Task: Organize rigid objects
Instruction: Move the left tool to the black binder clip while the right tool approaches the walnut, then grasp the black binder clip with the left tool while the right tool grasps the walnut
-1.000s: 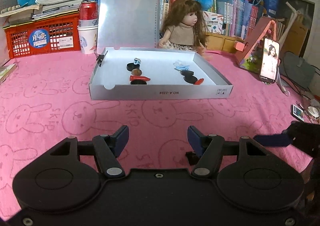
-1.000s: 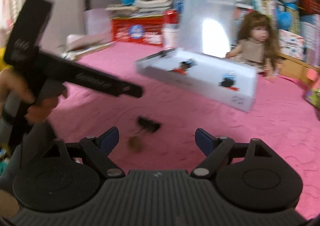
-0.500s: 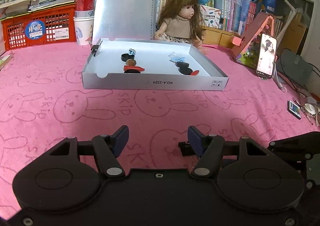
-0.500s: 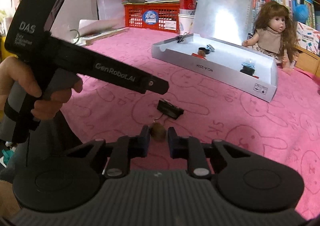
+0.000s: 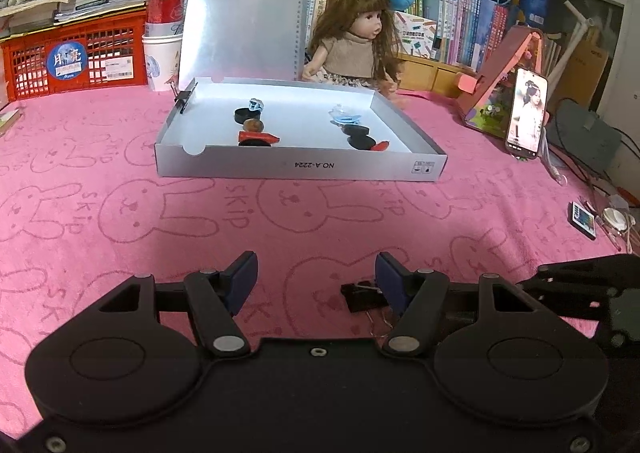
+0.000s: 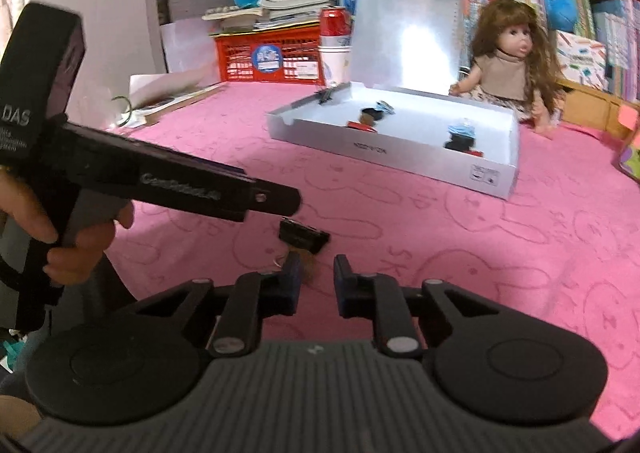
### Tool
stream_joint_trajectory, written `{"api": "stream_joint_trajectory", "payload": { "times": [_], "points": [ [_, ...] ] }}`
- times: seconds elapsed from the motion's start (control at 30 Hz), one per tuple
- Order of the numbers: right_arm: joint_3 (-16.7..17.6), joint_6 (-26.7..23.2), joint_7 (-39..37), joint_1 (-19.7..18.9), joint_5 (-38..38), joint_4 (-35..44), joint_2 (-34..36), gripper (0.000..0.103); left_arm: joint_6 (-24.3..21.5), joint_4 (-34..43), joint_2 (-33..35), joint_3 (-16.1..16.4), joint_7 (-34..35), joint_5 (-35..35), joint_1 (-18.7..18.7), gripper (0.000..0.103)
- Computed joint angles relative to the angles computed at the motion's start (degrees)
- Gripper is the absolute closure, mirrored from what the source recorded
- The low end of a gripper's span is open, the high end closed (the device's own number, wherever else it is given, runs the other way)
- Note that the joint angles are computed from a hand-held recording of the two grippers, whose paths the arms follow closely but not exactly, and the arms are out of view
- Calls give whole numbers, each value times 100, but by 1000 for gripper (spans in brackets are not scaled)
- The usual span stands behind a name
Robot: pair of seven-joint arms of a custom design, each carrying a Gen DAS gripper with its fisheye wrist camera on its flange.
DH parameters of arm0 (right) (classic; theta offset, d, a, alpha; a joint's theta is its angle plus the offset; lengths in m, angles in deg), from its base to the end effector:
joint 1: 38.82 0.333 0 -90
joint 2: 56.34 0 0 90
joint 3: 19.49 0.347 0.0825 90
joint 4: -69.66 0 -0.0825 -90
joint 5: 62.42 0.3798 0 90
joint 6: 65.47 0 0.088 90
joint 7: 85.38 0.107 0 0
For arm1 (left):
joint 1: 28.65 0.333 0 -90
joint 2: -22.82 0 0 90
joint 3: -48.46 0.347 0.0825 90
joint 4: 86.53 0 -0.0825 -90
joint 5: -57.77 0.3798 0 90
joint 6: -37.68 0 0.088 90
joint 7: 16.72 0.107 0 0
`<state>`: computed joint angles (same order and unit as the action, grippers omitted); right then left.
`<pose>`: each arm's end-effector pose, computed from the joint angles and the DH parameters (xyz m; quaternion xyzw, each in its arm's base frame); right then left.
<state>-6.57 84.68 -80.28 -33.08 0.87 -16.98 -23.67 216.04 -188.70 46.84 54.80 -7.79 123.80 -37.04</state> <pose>0.7288 0.1862 0.4144 -0.8295 0.2983 -0.1247 0.4555 0.6760 -0.1123 0.4199 -0.6938 0.5627 -0.3431 0.2903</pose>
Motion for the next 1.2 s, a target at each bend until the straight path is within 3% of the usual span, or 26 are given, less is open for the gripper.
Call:
{"api": "stream_joint_trajectory", "payload": {
  "times": [0.17, 0.23, 0.27, 0.43, 0.53, 0.6, 0.67, 0.87, 0.97, 1.2],
  "points": [
    [8, 135, -54, 123, -128, 14, 51, 59, -6, -13, -12, 33, -14, 4, -7, 40],
    [1, 218, -10, 154, -169, 7, 68, 67, -21, -33, -14, -28, 55, -73, 45, 40],
    [-7, 223, 62, 157, -191, 15, 76, 79, -10, -42, -14, -34, 56, -95, 53, 40],
    [108, 594, -87, 53, 133, -61, 41, 79, 99, -41, -12, 121, -230, 43, -75, 40],
    [144, 993, -144, 29, 376, -39, 58, 79, 226, -6, 7, 333, -704, 338, -268, 40],
    [206, 1343, -241, 12, 580, -2, 95, 79, 241, 95, 48, 604, -1320, 867, -536, 40],
    [239, 1577, -221, 7, 687, 63, 149, 79, 90, 201, 85, 643, -1708, 1326, -667, 39],
    [387, 2155, -174, -4, 765, 216, 329, 79, -697, 349, 208, 111, -1522, 1286, -548, 40],
    [524, 2284, -260, -78, 805, 239, 371, 79, -1066, 407, 274, -195, -1251, 1011, -390, 48],
    [704, 2358, -487, -175, 988, 278, 404, 79, -1251, 450, 289, -282, -1440, 1290, -334, 69]
  ]
}}
